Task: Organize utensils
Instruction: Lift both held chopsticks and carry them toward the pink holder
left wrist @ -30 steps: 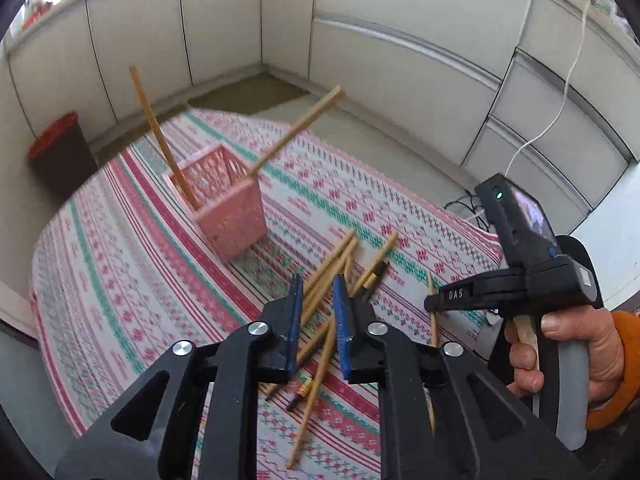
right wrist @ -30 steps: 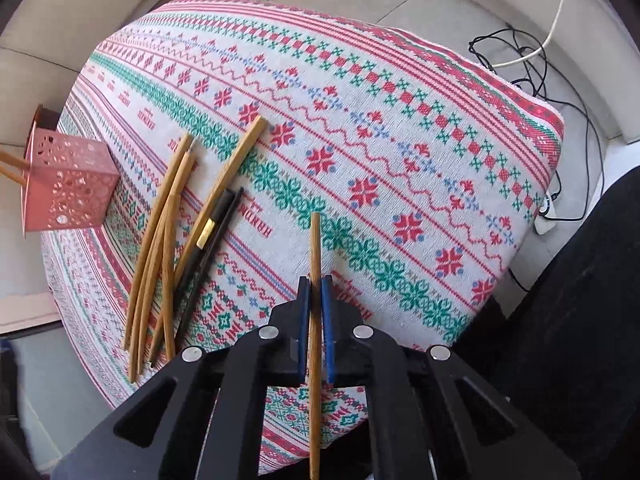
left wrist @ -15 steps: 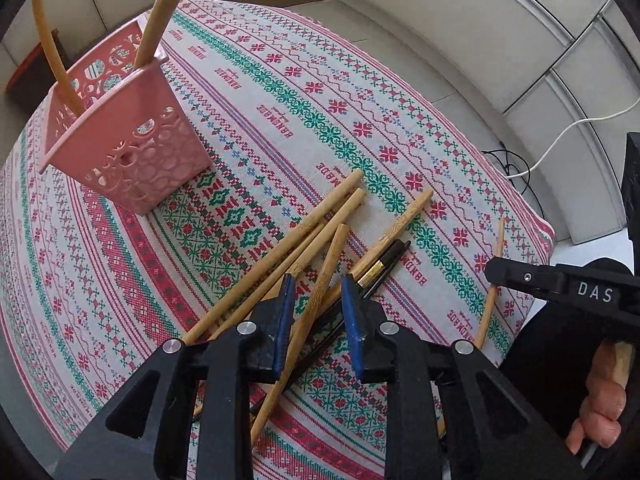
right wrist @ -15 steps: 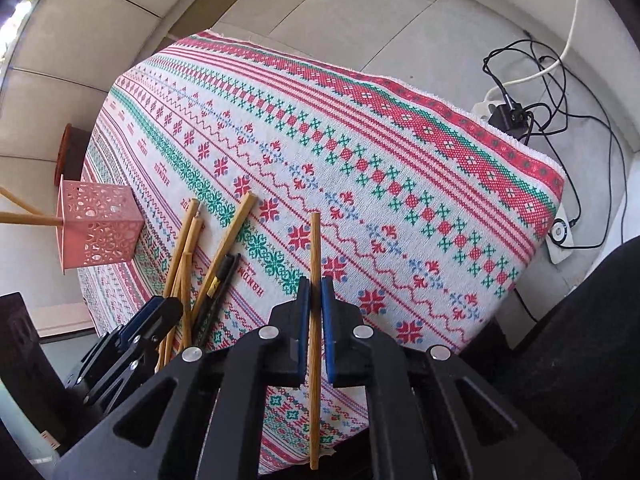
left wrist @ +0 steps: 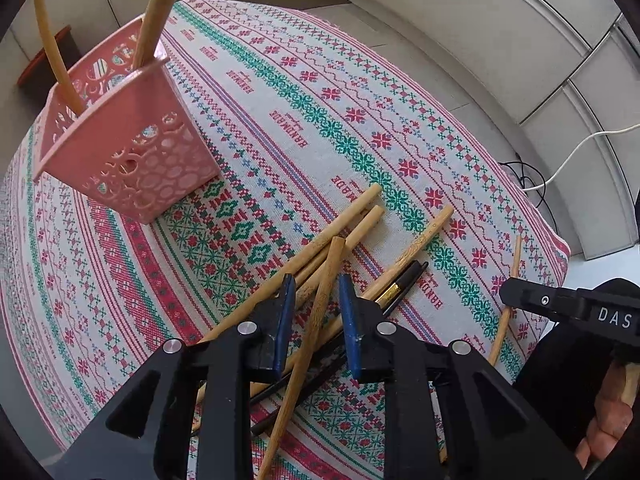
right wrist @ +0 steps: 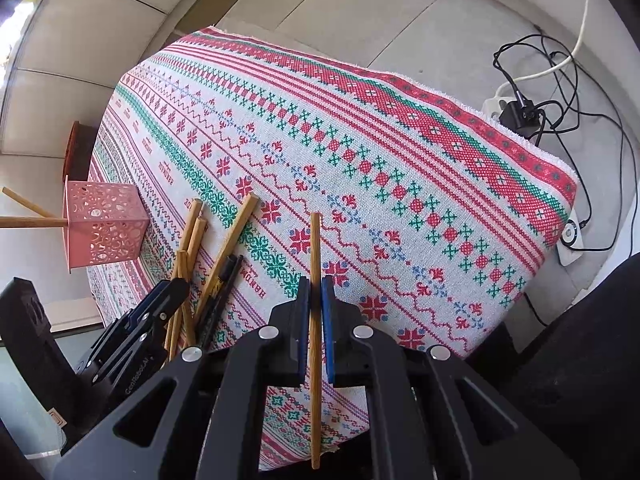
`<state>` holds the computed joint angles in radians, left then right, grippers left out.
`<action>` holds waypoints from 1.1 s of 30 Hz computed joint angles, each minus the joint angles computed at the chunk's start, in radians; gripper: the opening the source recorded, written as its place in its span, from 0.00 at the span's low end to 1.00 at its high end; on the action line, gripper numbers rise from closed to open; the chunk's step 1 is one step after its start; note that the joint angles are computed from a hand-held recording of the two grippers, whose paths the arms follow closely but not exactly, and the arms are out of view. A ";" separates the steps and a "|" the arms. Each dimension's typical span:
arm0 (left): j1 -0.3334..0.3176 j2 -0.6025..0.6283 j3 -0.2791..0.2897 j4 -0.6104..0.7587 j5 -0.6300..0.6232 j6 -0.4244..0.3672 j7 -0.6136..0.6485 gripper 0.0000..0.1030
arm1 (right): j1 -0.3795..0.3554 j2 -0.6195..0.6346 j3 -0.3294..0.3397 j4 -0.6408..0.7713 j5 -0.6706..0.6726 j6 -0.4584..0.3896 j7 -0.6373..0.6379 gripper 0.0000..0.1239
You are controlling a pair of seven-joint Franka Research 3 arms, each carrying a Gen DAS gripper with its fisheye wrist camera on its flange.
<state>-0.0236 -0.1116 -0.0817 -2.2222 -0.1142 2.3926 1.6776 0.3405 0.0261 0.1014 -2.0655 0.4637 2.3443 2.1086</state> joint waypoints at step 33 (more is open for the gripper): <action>-0.036 -0.230 0.062 -0.181 -0.063 0.164 0.076 0.07 | -0.004 -0.051 -0.002 -0.023 0.099 0.067 -0.152 0.05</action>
<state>-0.0598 -0.3414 -0.0199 -2.4030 -0.1776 2.5566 1.7534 0.3363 -0.0252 0.0993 -2.0882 0.5628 2.4110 1.9564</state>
